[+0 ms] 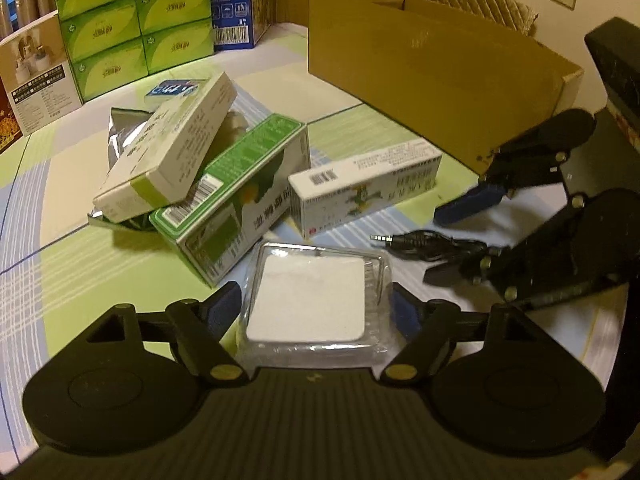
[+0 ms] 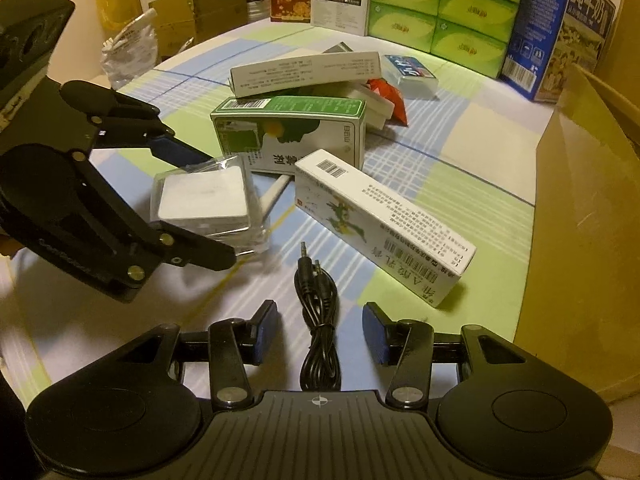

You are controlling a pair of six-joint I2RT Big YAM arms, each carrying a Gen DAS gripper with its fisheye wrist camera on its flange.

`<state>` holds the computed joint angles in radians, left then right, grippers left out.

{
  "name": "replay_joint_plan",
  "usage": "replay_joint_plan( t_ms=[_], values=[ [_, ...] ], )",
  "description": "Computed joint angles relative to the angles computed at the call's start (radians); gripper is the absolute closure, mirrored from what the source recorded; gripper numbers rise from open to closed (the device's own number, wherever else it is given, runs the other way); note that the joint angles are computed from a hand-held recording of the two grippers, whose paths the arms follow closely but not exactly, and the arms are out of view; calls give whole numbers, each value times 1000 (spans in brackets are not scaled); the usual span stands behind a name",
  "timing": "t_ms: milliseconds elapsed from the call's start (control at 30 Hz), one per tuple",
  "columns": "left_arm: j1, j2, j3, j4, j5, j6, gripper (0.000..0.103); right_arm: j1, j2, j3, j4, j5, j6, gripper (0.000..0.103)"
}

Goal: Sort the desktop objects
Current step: 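Lift the cable and pad and carry both toward the cardboard box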

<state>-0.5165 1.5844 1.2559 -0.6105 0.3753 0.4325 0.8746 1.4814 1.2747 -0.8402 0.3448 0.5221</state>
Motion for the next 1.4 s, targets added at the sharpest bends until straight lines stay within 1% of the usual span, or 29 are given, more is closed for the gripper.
replay_joint_plan(
  t_ms=[33, 67, 100, 167, 200, 400, 567, 767, 900, 1033, 1200, 1400],
  values=[
    [-1, 6, 5, -2, 0, 0, 28, -1, -1, -1, 3, -11, 6, 65],
    [-1, 12, 10, -4, 1, 1, 28, -1, -2, -1, 6, -17, 11, 71],
    [-2, 17, 14, -6, 1, 2, 28, 1, -1, 2, 1, -12, 10, 74],
    [-2, 24, 20, -7, 4, 2, 28, 5, 2, 6, -3, -8, 11, 84],
    [-1, 27, 21, -6, 5, -3, 28, 5, 3, 7, -4, -8, 12, 87],
    [-7, 34, 25, 3, -11, -38, 30, 7, 4, 8, -4, -1, 11, 89],
    [-13, 29, 15, 23, -22, -58, 38, 8, 3, 8, -4, 3, 24, 90],
    [-21, -2, -7, 38, -47, -78, 40, 15, -18, -4, 18, 44, 49, 90],
    [-16, -36, -24, 50, -57, -112, 40, 22, -33, -8, 31, 74, 64, 90],
    [-10, -60, -34, 68, -74, -141, 40, 33, -57, -17, 33, 104, 113, 90],
    [-13, -89, -48, 83, -99, -192, 40, 65, -87, -11, -5, 156, 186, 90],
    [-42, -153, -92, 84, -144, -255, 40, 108, -118, 29, -71, 222, 225, 90]
  ],
)
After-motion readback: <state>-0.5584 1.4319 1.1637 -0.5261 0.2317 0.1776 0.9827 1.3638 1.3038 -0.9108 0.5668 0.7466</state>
